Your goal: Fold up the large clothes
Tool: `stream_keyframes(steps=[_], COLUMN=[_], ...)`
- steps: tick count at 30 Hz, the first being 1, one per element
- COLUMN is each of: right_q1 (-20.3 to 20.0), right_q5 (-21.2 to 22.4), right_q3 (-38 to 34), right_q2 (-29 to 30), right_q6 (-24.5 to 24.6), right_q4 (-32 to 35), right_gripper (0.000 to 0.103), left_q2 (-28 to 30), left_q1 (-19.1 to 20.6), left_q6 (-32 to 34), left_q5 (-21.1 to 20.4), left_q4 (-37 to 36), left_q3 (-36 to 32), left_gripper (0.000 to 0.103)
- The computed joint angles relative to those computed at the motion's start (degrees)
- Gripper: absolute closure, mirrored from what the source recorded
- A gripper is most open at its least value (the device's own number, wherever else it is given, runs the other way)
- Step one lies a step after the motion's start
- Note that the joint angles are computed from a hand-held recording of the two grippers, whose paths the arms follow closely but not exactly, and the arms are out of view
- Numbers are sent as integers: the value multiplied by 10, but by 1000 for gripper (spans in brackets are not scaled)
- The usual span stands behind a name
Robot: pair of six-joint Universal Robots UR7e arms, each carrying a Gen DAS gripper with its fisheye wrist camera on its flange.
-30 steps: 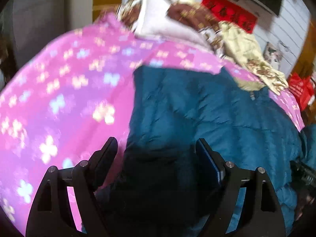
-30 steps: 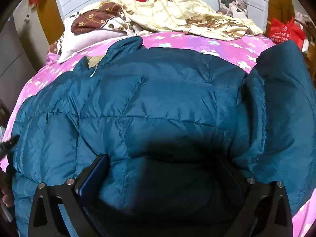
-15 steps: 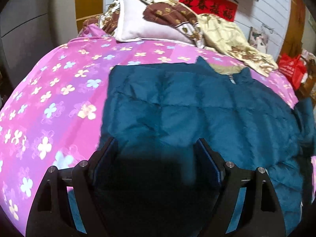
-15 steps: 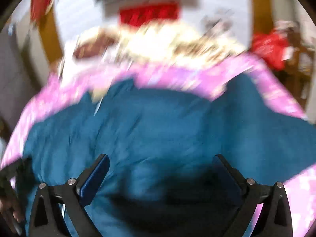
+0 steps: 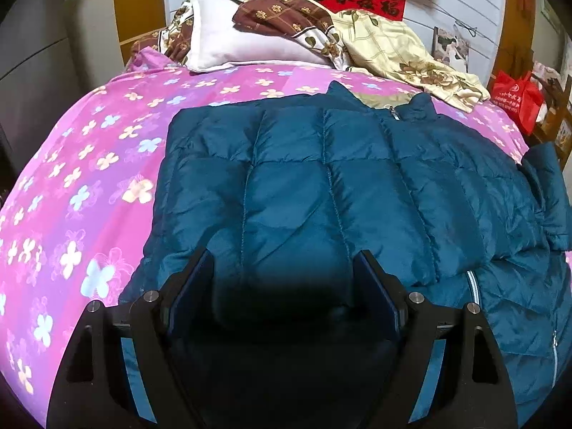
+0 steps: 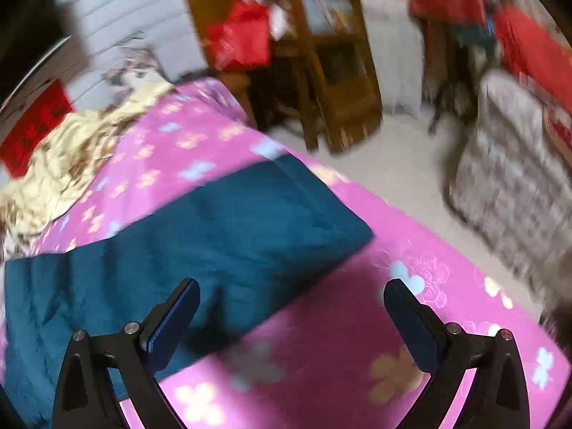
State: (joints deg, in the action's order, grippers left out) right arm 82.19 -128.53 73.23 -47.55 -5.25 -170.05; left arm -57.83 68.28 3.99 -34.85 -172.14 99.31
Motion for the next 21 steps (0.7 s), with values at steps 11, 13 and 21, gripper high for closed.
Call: stream_keyframes(steps=[11,13,21], right_q1=[15,15,66], right_q5=[-6,23,22], right_q3=[-94,-68,13], right_q2=[82,69,40], right_q6=[-194,-183,-261], right_q4=[-40,-67,-263], right_gripper=[34,84,92], left_q2=[13,14,0], left_q1=[-1,0,-1], left_q6=[25,24,-6], left_q5=[16,15,17], left_q4=[-10,-13,-4], left_q3=[-5,-6,-3], left_gripper=[21,21,21])
